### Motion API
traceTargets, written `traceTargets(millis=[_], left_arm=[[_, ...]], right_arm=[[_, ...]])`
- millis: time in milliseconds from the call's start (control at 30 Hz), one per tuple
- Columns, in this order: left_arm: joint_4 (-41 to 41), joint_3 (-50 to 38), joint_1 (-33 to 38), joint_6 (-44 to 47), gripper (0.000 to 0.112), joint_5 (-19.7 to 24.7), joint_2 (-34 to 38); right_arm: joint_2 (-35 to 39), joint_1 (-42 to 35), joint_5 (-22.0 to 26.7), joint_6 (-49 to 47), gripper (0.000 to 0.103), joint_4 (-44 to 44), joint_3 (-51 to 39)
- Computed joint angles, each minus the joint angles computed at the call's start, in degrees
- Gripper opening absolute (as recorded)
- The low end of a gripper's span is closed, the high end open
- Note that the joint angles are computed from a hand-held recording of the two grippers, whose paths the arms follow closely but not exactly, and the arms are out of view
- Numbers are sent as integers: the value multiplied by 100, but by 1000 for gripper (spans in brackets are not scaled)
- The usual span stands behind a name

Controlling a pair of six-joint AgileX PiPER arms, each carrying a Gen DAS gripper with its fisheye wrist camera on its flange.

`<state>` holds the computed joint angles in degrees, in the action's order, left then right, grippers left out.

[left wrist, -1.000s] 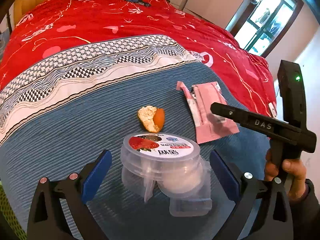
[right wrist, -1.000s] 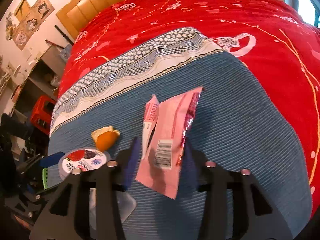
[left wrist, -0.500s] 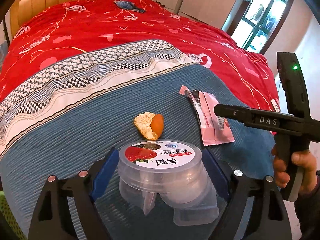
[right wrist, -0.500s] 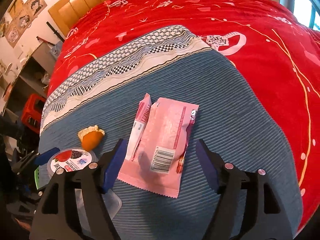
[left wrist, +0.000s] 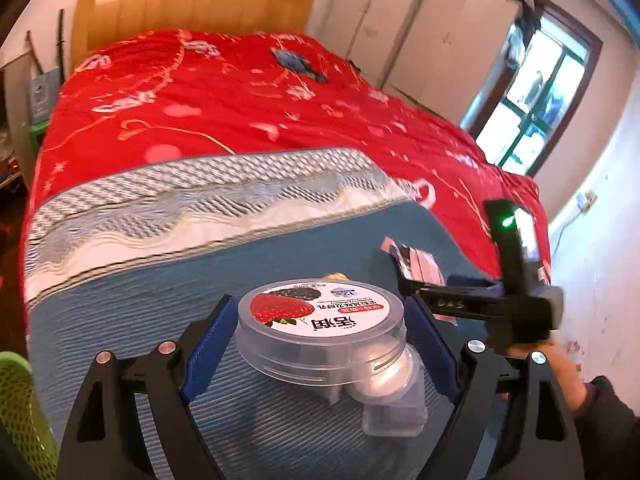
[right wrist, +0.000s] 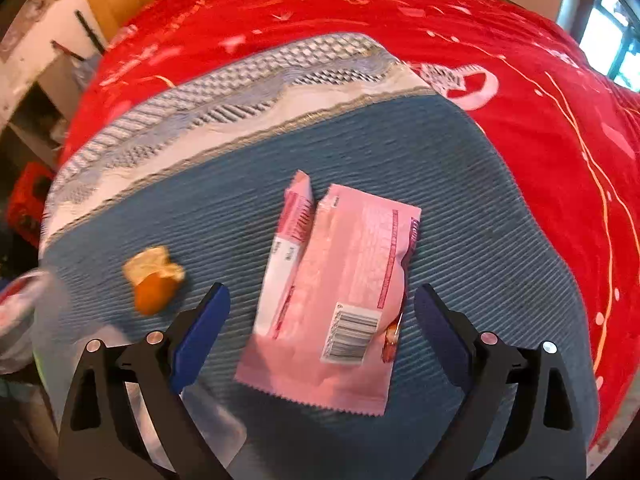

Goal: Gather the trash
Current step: 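Grasp the pink snack wrapper with the right tool while the left tool grasps the strawberry-label clear container, then carry the wrapper and clear container over the wastebasket and release both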

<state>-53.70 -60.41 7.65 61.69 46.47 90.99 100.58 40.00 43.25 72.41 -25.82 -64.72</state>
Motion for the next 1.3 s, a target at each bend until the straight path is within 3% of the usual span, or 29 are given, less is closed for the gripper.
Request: traceTargets(millis=[67,100,133,233,500,700,900,1100,1300], left_arm=[[-65,46,335,131,82,150,-136],[-96,60,484,185,82,234,-175],[-129,65,664,243,82,344,-211],[-204,91,1243,415,82,597,-330],[-281,83,3168,934,82,1407,-482],[-117,-178,4613,1314,82,1757,-134],[247,-686,5484,1381,82,1501,592],[634,-1137,5704,1209,82,953,1355],[1024,-1884,5745,747,82,795,2231]], right_arm=[[109,-69,37,19,87,98,-15],[124,-80,26,42,76,114,13],[113,-86,-28,44,72,157,84],[-13,43,-2,235,66,-1,215],[-704,693,135,774,64,-447,375],[-872,1596,478,895,64,-758,-246],[-302,2248,424,481,64,-604,-1463],[729,2521,434,-368,64,61,-2968],[1921,2671,822,-1124,64,717,-4679]])
